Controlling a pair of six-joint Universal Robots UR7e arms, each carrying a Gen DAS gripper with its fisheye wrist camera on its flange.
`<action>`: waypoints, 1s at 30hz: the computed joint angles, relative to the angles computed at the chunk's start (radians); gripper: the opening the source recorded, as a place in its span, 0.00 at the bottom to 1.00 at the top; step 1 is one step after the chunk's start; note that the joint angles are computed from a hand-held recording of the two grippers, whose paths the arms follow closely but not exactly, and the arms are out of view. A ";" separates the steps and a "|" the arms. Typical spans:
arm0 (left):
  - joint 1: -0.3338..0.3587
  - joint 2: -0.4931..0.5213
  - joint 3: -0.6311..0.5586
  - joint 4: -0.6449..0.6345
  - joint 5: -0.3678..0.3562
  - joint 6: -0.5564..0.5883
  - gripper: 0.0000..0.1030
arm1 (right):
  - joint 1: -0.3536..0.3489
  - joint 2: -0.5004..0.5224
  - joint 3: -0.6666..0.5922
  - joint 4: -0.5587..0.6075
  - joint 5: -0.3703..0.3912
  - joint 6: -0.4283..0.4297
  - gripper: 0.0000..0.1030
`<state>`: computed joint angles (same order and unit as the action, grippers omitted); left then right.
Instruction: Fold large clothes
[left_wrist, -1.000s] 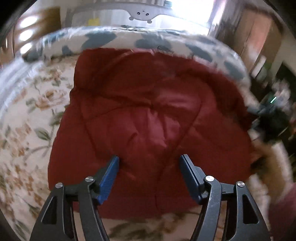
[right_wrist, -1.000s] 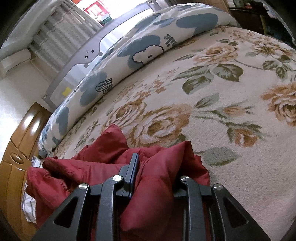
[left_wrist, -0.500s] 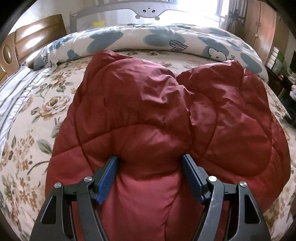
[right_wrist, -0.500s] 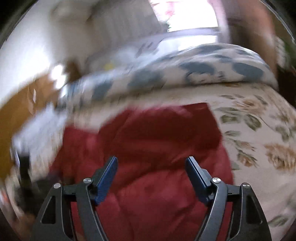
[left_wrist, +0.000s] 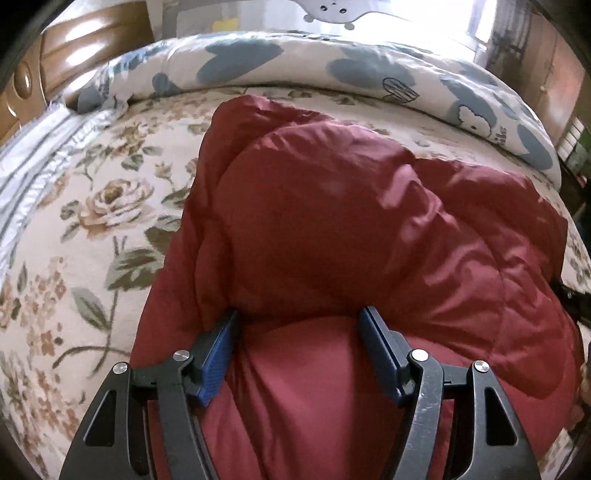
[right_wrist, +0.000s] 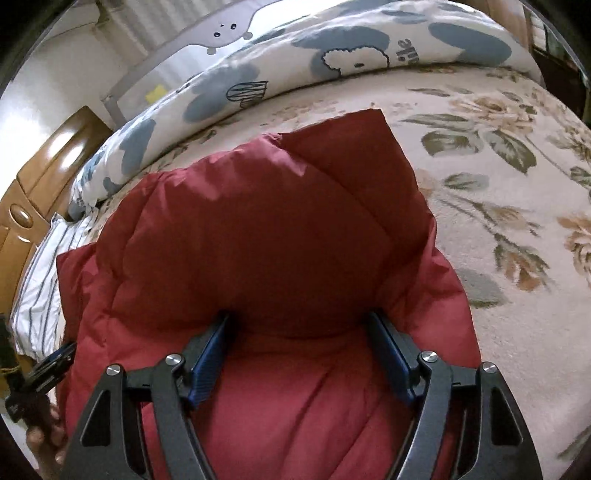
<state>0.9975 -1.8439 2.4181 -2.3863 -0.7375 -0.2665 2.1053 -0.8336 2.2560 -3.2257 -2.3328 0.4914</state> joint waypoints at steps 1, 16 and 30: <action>0.008 0.014 -0.001 -0.021 -0.004 0.007 0.66 | -0.008 0.003 0.003 -0.017 0.005 -0.014 0.73; 0.017 -0.083 -0.008 -0.003 -0.077 0.024 0.63 | -0.001 0.016 0.015 -0.088 0.026 -0.035 0.76; 0.078 -0.320 0.002 0.021 -0.221 0.059 0.66 | 0.061 -0.135 0.147 -0.158 0.052 0.023 0.75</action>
